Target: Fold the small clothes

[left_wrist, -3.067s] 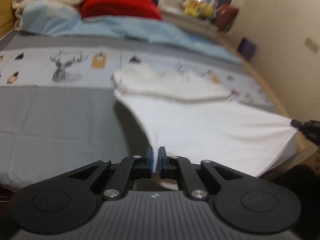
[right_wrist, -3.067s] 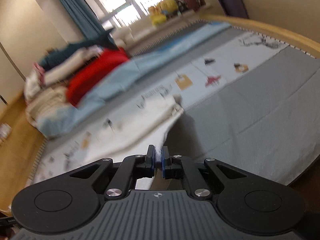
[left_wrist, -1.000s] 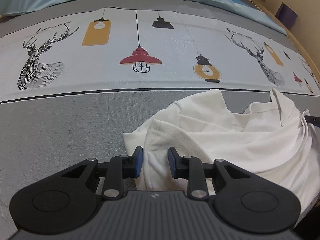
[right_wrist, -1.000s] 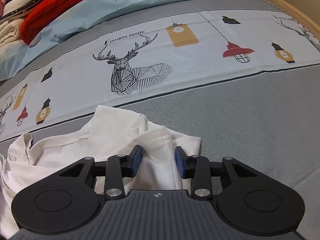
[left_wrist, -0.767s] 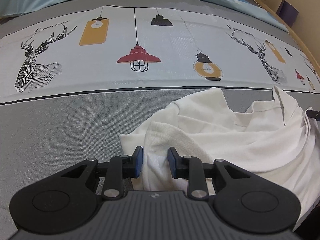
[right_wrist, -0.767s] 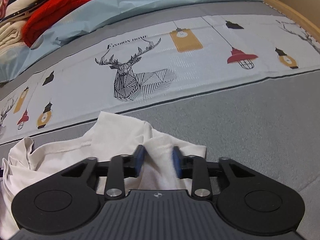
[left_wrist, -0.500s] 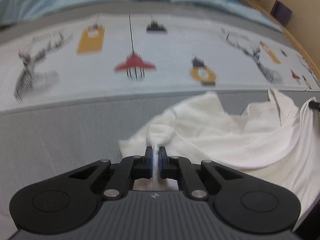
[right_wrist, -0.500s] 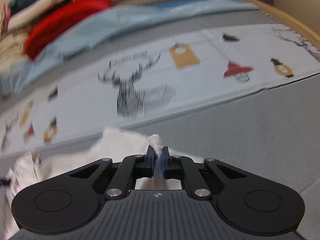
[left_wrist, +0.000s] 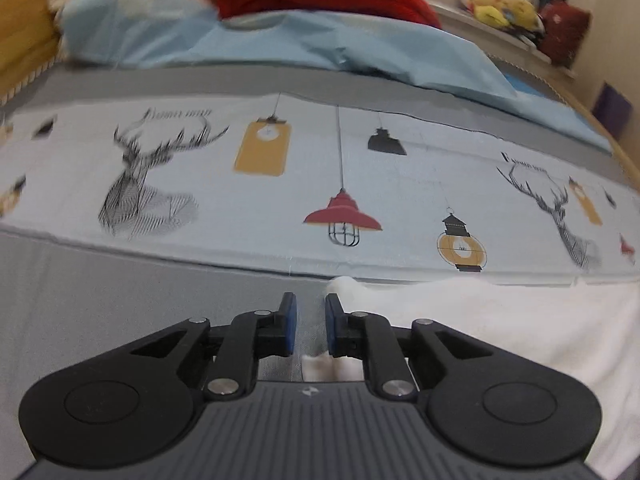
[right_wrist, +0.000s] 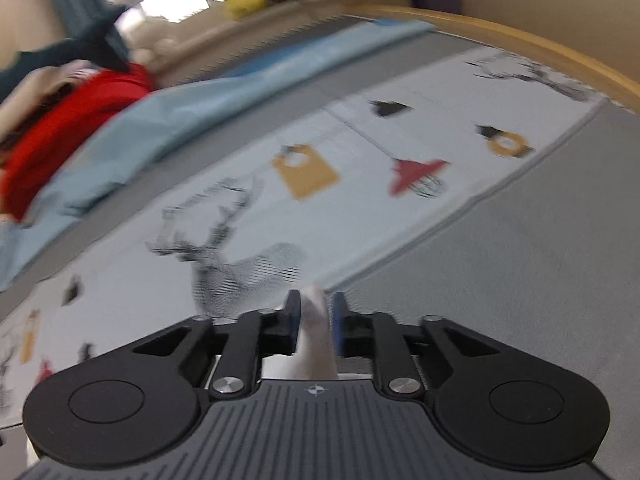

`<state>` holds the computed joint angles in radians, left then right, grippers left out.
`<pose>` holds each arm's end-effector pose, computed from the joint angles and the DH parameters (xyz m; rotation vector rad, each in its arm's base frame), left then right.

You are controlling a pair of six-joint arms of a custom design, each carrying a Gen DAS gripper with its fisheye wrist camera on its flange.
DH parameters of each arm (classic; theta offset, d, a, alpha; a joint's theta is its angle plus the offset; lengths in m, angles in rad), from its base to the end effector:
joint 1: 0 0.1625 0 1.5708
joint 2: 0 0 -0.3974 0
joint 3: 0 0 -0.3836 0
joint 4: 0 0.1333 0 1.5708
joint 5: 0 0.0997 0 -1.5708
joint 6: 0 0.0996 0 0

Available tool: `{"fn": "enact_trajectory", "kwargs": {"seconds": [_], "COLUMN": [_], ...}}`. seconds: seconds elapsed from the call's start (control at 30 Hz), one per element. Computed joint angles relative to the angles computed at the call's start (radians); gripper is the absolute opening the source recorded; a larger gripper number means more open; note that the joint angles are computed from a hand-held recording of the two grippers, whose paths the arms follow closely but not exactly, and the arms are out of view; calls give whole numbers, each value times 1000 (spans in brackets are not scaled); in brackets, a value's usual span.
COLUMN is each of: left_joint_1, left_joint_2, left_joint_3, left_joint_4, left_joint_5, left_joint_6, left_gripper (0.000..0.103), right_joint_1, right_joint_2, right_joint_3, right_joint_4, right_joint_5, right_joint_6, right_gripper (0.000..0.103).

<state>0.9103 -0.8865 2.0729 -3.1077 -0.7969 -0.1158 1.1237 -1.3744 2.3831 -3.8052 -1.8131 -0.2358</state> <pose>-0.1546 -0.5297 0.0822 0.4871 2.3989 -0.7767 -0.0772 -0.4140 0.2888 -0.4140 -2.1407 1.3508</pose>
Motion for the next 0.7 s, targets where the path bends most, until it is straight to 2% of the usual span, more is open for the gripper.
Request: {"fn": "enact_trajectory", "kwargs": {"seconds": [0.07, 0.17, 0.3, 0.33, 0.43, 0.5, 0.6, 0.7], "left_joint_1": [19, 33, 44, 44, 40, 27, 34, 26], "left_joint_2": [-32, -60, -80, -80, -68, -89, -142, -185], "left_joint_3": [9, 19, 16, 12, -2, 12, 30, 57], "left_joint_4": [22, 71, 206, 262, 476, 488, 514, 537], "left_joint_5": [-68, -155, -260, -270, -219, -217, -251, -261], "left_joint_6": [-16, 31, 91, 100, 72, 70, -15, -19], "left_gripper": [15, 15, 15, 15, 16, 17, 19, 19], "right_joint_1": [-22, -41, -70, -70, -38, -23, -47, -84], "right_joint_2": [-31, -76, -158, -174, -173, -178, -267, -359], "right_joint_3": [16, 33, 58, 59, 51, 74, 125, 167], "right_joint_4": [46, 136, 319, 377, 524, 487, 507, 600], "right_joint_5": [48, 86, 140, 131, -41, -90, -38, -8], "right_joint_6": [4, -43, -116, -130, -189, -240, -244, -267], "right_gripper": [25, 25, 25, 26, 27, 28, 31, 31]}}
